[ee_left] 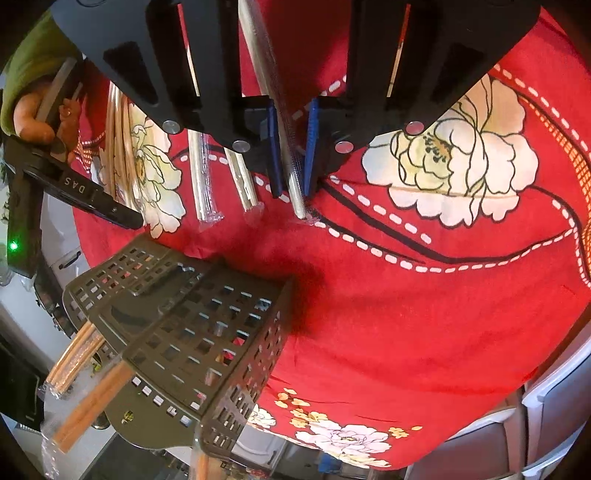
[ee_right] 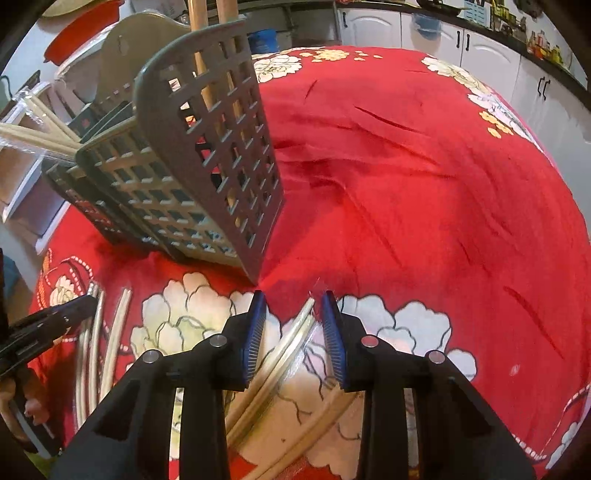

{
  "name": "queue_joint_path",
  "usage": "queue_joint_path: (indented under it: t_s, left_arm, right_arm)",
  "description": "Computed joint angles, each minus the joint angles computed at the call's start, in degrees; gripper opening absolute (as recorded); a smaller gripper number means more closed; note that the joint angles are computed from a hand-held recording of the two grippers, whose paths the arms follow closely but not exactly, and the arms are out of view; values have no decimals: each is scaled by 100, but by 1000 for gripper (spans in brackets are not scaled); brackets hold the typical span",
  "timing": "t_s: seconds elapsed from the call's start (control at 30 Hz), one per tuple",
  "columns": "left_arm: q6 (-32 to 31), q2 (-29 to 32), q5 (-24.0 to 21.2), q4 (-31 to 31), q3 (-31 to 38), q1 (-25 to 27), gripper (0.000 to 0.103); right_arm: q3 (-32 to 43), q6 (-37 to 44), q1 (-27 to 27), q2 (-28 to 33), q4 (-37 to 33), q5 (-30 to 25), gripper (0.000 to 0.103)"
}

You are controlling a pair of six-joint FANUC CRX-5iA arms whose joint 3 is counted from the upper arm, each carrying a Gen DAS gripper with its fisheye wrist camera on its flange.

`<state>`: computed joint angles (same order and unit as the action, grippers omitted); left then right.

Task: Organize utensils
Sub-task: 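Close the left tool on a wrapped chopstick pack while the right tool grasps one, then lift the left tool's pack over the grey caddy while the right tool carries its pack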

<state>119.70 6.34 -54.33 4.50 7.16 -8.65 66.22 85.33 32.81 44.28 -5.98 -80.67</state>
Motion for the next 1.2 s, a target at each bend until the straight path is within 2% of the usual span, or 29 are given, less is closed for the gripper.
queue_joint_path:
  t_s: [0.07,0.13,0.2,0.4,0.9,1.2]
  left_arm:
    - [-12,9,4,4,6,8,5]
    - [-18,42,-12,-12,52,16,4]
    - [-22,70,-25,-32,95,20,4]
    - [-51,27,55,1,80,53,2]
    - [51,-468,326,-237,108,-13,1]
    - [165,-719,568,-530,321,-114,1]
  right_arm:
    - [-56,72,80,22,212,136,29]
    - [-330,164,160,-76,440,394,22]
    - [-487,225,169,-164,451,516,8]
    - [-455,300,-113,-365,-276,523,6]
    - [-1149,908,-490,-1438,-1600,1215,5]
    - [-1288,1326,-527,-1876,-2001,1653,4]
